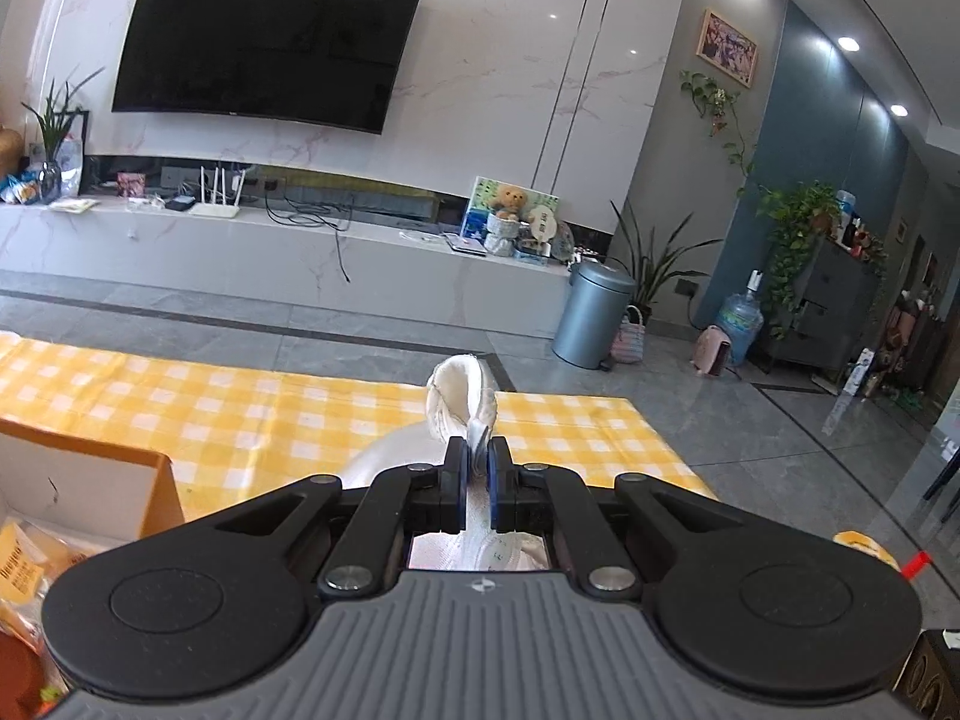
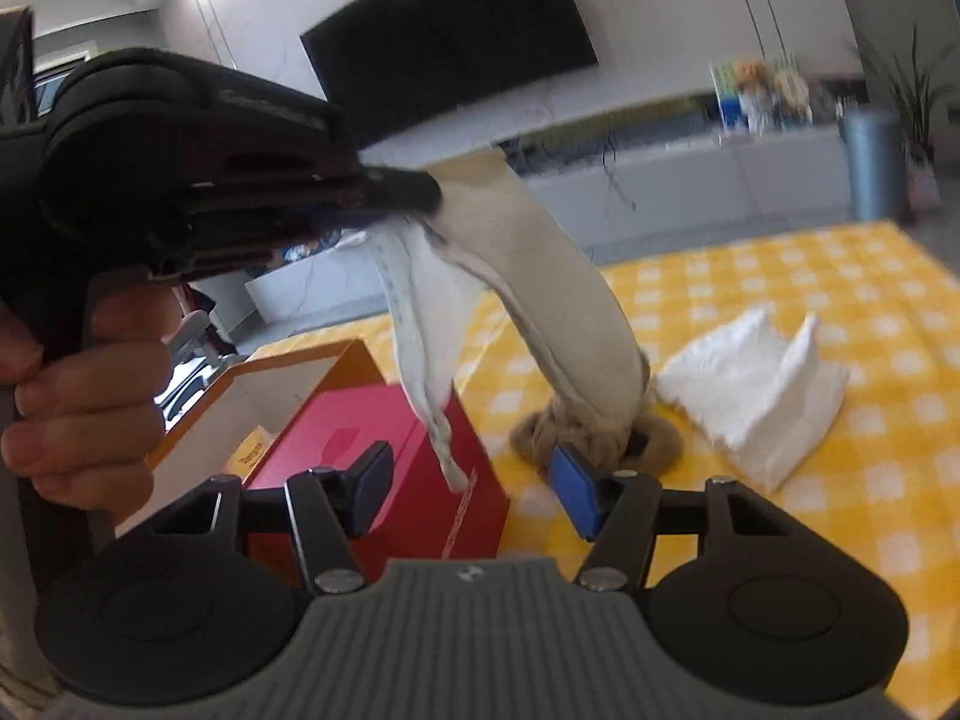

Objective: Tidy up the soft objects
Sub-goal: 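Carry the white mitt with the left tool toward the orange box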

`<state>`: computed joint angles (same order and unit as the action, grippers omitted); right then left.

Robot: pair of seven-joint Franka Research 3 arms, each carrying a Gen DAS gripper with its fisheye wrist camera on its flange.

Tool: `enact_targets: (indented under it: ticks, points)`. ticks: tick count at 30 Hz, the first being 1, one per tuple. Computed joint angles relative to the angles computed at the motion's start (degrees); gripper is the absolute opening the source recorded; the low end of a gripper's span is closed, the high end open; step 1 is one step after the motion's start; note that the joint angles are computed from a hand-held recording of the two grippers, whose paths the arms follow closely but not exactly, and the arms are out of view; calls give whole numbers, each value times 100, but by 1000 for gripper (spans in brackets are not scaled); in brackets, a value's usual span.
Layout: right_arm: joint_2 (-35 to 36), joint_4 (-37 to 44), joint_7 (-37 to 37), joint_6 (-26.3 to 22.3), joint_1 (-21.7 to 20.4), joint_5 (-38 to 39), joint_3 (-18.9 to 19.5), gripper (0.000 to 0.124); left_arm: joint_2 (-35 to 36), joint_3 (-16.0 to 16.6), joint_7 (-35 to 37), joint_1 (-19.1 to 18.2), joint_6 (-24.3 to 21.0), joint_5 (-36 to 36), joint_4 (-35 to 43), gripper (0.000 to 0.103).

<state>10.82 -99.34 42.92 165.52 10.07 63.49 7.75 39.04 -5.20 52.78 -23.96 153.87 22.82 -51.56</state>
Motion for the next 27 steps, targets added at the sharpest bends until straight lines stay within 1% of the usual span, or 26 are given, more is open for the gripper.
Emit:
enact_targets:
  ticks: [1, 2, 4, 5, 8, 11, 12, 13, 14, 15, 16, 18, 19, 21, 25, 27]
  points:
    - [25, 31, -151, 122, -13, 184, 47, 60, -22, -47, 35, 26, 29, -41, -50, 7]
    - [54, 82, -281, 127, -50, 385, 84, 60, -16, -115, 105, 61, 25, -109, -49, 7]
    - [112, 181, -492, -20, -118, 682, 114, 60, 5, -228, 238, 116, -20, -257, -29, 7]
    - [139, 213, -583, -11, -111, 735, 114, 60, 45, -268, 301, 125, -69, -328, 38, 7]
    - [219, 275, -616, 72, -37, 573, 93, 58, 101, -339, 432, 129, -115, -494, 101, 7]
    - [261, 356, -1196, 224, -86, 1068, 240, 56, 62, -412, 573, 144, -81, -637, -26, 7]
    - [287, 383, -1237, 316, -46, 1055, 230, 49, 26, -428, 610, 153, -39, -668, -111, 7]
    - [323, 408, -1163, 384, -4, 937, 197, 48, -7, -457, 665, 169, -13, -705, -191, 7]
    - [312, 381, -1018, 367, 12, 806, 166, 46, -11, -476, 721, 169, -29, -732, -210, 7]
    - [276, 334, -897, 275, -9, 725, 146, 37, -13, -484, 771, 163, -53, -748, -226, 7]
    - [250, 301, -804, 156, -37, 665, 127, 25, 0, -477, 802, 151, -95, -758, -210, 7]
    - [170, 190, -234, -105, -1, 74, -35, 11, 18, -445, 839, 115, -199, -751, -179, 7]
    - [143, 135, 175, -146, 59, -376, -142, 8, 12, -434, 852, 110, -231, -750, -198, 7]
    - [44, -5, 872, -249, 130, -1145, -296, 2, -24, -425, 837, 120, -315, -773, -279, 7]
    - [61, 94, 1951, -954, 22, -1890, -432, 0, -109, -528, 862, 241, -371, -936, -548, 7]
    - [113, 133, 2459, -1055, 69, -2449, -512, 0, -168, -556, 856, 281, -354, -993, -705, 7]
